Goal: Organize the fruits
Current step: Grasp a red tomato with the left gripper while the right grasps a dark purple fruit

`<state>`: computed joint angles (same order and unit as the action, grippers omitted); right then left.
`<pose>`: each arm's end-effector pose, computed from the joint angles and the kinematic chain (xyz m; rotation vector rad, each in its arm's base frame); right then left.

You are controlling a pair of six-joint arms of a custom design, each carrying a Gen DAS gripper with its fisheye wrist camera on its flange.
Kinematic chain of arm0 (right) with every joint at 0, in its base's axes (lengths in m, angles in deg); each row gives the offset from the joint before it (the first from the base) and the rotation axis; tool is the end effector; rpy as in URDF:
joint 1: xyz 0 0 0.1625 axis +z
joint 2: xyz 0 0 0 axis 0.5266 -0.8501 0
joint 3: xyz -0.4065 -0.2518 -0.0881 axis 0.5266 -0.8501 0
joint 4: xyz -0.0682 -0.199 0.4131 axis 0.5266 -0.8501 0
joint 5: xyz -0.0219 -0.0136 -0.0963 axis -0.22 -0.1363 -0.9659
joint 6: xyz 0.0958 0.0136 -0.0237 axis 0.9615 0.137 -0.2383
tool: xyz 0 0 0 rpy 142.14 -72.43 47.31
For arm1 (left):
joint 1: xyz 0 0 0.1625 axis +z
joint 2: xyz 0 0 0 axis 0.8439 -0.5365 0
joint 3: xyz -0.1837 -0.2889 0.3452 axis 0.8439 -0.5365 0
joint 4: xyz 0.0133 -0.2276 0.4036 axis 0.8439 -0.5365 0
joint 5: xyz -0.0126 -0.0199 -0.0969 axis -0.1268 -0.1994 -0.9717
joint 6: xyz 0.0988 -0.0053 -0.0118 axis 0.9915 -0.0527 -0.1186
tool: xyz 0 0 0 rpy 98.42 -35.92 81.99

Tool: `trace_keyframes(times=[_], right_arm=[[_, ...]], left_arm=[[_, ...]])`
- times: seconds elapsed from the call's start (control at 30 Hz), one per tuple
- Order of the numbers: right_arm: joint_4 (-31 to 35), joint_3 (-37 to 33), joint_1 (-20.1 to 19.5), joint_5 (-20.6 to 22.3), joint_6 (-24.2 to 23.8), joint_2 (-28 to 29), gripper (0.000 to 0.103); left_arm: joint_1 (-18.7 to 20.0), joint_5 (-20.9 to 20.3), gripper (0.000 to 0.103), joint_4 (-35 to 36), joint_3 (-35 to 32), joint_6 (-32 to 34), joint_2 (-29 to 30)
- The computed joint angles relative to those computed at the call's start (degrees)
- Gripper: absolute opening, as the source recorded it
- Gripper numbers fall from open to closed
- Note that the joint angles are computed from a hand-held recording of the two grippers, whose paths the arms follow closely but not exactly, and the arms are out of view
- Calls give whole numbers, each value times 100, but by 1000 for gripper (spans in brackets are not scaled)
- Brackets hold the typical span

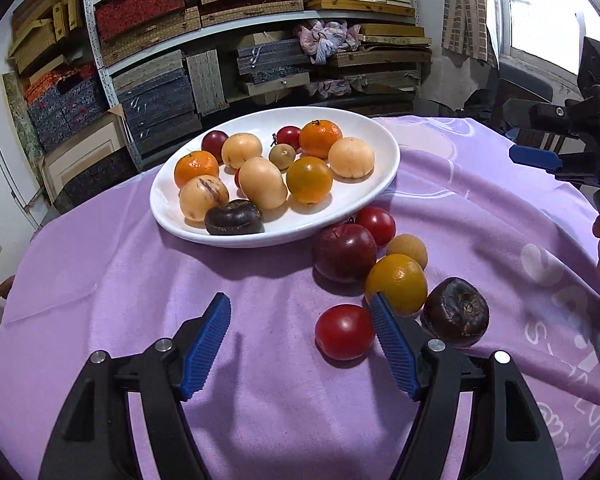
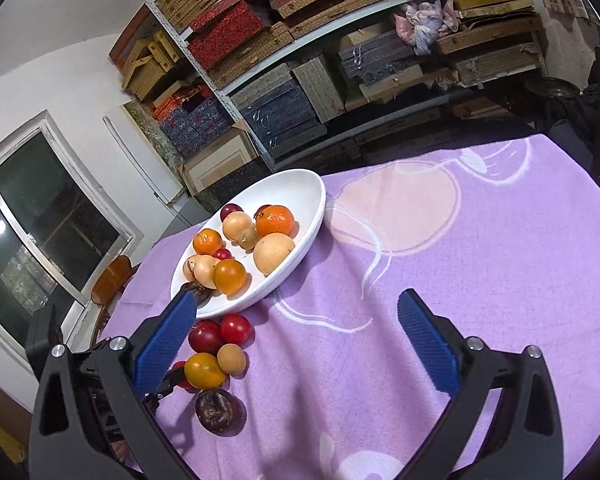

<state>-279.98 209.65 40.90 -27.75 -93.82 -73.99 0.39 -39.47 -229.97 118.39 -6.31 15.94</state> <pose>-0.0346 -0.5307 0.2468 -0.2409 -2.3335 1.5570 -0.2335 -0.6897 -0.0691 1.5728 2.2324 -0.4210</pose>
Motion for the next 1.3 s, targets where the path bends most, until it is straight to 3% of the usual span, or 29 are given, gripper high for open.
trace_keyframes(times=[0.37,0.57,0.73,0.93,1.13,1.2,1.27,1.3], right_arm=[[159,-88,127,-184,-256,38,99],[214,-170,326,-465,-693,167,99],[261,-182,332,-476,-710,179,99],[374,-185,380,-455,-885,196,99],[666,-243,565,-620,-1349,299,99],[755,-262,623,-680,-1476,339,99],[773,-263,662,-728,-1592,369,99],[759,-269,689,-774,-1653,396,99]], left_arm=[[242,464,76,172,-390,-553,29],[324,75,69,412,-325,-632,-148],[341,-118,59,809,-255,-609,-236],[396,-126,58,1065,-214,-743,-329],[372,-163,58,860,-67,-602,-368],[381,-216,48,849,-48,-585,-386],[390,-265,46,900,-51,-609,-398],[396,-298,37,938,-60,-608,-402]])
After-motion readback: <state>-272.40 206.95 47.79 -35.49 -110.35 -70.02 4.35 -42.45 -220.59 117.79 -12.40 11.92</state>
